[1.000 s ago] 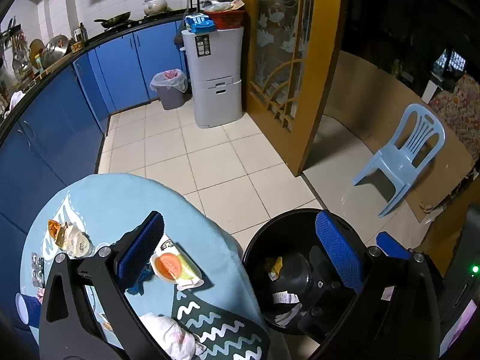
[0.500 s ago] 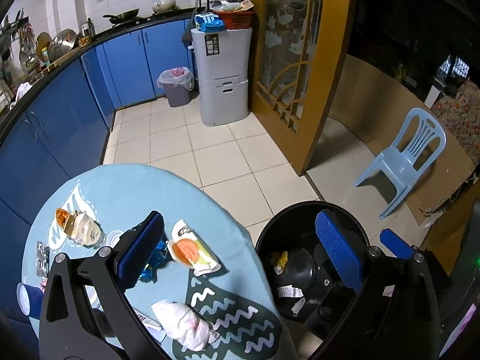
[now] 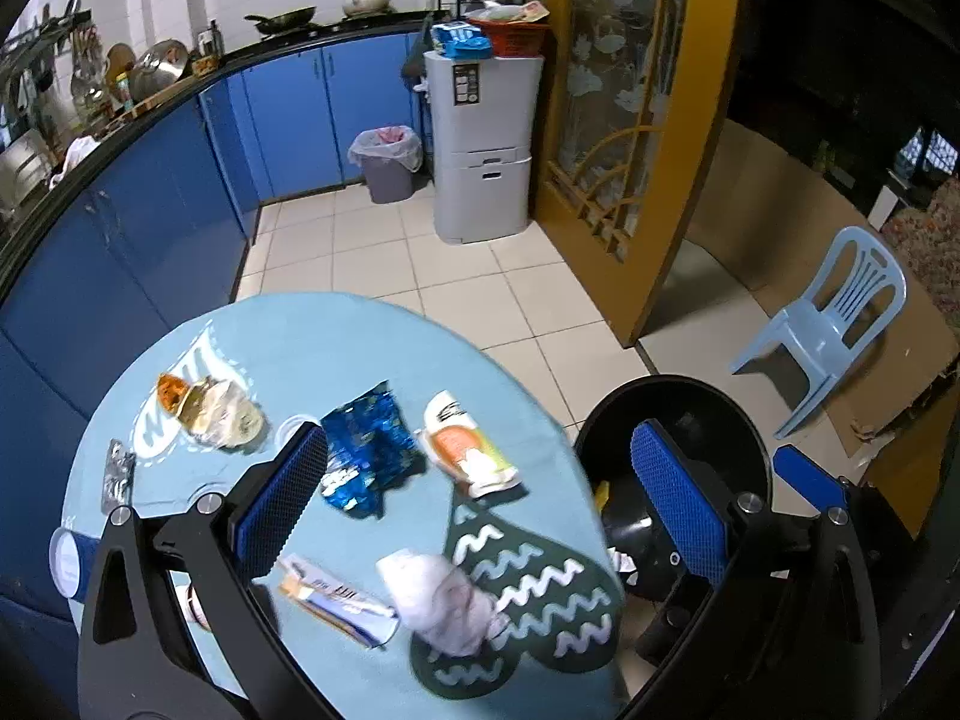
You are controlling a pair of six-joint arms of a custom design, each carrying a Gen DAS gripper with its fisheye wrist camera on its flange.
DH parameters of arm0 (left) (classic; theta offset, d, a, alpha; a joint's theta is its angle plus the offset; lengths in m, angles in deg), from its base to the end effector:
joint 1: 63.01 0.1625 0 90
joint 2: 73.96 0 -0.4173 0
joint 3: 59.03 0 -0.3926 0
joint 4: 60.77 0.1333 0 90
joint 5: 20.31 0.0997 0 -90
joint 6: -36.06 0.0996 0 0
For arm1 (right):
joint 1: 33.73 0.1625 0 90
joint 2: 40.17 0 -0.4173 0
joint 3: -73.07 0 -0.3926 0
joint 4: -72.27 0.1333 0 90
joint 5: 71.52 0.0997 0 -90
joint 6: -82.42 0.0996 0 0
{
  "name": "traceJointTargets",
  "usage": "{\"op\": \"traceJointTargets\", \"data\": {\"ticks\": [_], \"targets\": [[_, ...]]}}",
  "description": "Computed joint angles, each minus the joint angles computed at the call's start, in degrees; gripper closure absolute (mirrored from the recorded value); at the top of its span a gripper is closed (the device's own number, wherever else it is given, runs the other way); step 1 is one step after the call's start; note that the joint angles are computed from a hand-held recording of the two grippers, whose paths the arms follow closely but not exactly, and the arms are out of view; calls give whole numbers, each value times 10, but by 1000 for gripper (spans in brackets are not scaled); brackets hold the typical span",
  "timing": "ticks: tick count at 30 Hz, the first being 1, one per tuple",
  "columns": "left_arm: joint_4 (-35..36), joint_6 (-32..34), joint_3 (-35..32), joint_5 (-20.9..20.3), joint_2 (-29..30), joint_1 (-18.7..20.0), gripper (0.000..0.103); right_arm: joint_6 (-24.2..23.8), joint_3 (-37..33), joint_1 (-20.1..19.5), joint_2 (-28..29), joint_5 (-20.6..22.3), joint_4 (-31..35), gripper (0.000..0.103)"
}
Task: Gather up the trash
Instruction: 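Grasp the white tissue with the right tool while the left tool grasps the pill bottle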
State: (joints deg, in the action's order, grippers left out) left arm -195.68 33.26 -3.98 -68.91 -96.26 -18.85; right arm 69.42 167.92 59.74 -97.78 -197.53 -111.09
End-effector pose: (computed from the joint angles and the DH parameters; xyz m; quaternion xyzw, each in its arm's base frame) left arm -0.4563 -0.7208 0.0564 0.3064 0.8791 -0.2350 0.2795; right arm 0.1145 -0.6528 0.3152 -0.0237 -0.8514 0.4232 0.3090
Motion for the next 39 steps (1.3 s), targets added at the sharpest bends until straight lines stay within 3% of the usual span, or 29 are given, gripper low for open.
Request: {"op": "traceJointTargets", "data": {"ticks": [8,16,39], "targets": [[-19,-12,65,13,-47,10,3,-7,2,18,14,-8,7,8],[-57,-11,138,54,-93,22,3,-19,-6,39,37,-19,13,8],[-46,-78,267,87,-206,72,3,-24,4,68,83,-56,23,8]]}}
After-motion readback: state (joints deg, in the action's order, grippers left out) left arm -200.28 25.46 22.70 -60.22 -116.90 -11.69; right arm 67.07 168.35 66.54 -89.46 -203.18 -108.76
